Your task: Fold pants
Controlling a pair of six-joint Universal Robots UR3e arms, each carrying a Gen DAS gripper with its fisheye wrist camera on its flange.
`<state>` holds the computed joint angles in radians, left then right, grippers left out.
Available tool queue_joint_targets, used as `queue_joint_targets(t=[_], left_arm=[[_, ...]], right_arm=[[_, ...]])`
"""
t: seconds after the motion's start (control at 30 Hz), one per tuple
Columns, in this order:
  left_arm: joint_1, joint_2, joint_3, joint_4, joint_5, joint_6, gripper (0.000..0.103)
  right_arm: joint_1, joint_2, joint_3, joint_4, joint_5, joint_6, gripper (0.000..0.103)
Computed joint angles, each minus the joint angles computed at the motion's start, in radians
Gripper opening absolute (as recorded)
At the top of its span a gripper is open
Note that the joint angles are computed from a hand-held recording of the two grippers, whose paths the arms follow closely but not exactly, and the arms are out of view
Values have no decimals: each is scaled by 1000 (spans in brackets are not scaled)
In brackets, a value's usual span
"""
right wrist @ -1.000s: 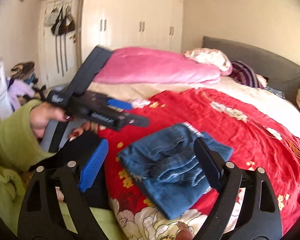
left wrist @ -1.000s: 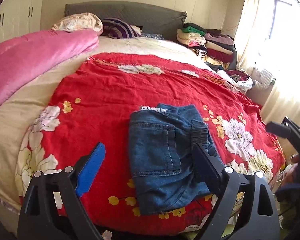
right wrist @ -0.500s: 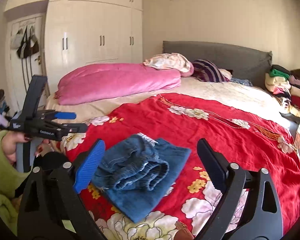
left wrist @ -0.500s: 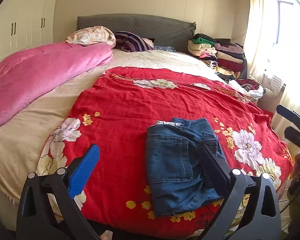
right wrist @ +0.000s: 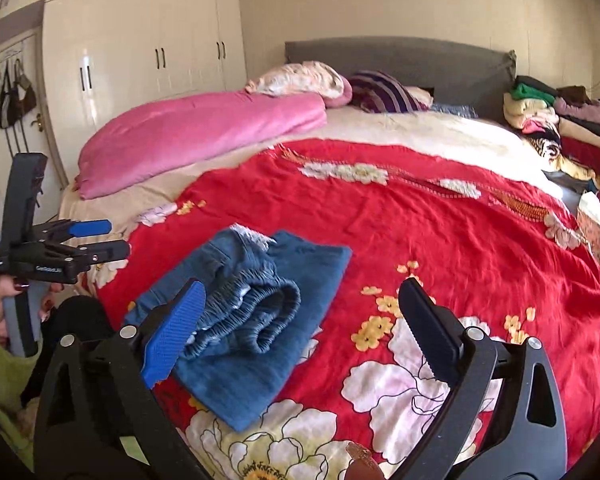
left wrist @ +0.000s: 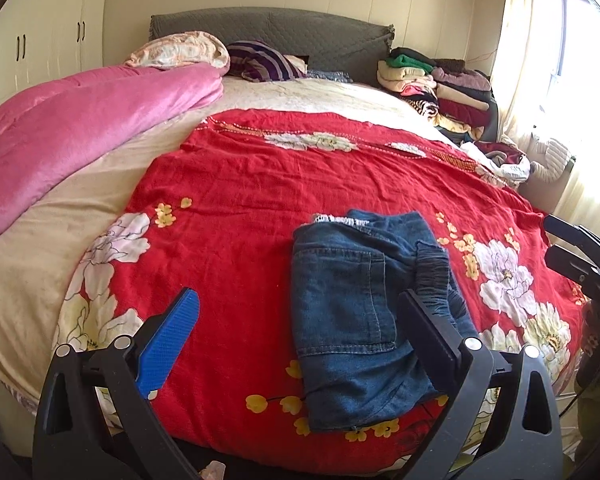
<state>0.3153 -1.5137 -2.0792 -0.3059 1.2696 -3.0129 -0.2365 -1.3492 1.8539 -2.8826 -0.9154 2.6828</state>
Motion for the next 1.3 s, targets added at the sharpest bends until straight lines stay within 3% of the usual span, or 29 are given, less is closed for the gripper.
queue_joint_targets(t=[0.47, 0.7, 1.07, 1.3], left_arm=[[-41, -151, 55, 20, 30, -8, 98], [-49, -231, 85, 22, 27, -13, 98], [-15, -288, 91, 18, -70, -38, 98], [-17, -336, 114, 26, -128, -57, 98]], right_arm=[[76, 169, -143, 84, -148, 31, 92], [98, 260, -245, 183, -155, 71, 91], [102, 322, -323, 297, -84, 60, 51], [96, 354, -379, 393, -33, 63, 49]])
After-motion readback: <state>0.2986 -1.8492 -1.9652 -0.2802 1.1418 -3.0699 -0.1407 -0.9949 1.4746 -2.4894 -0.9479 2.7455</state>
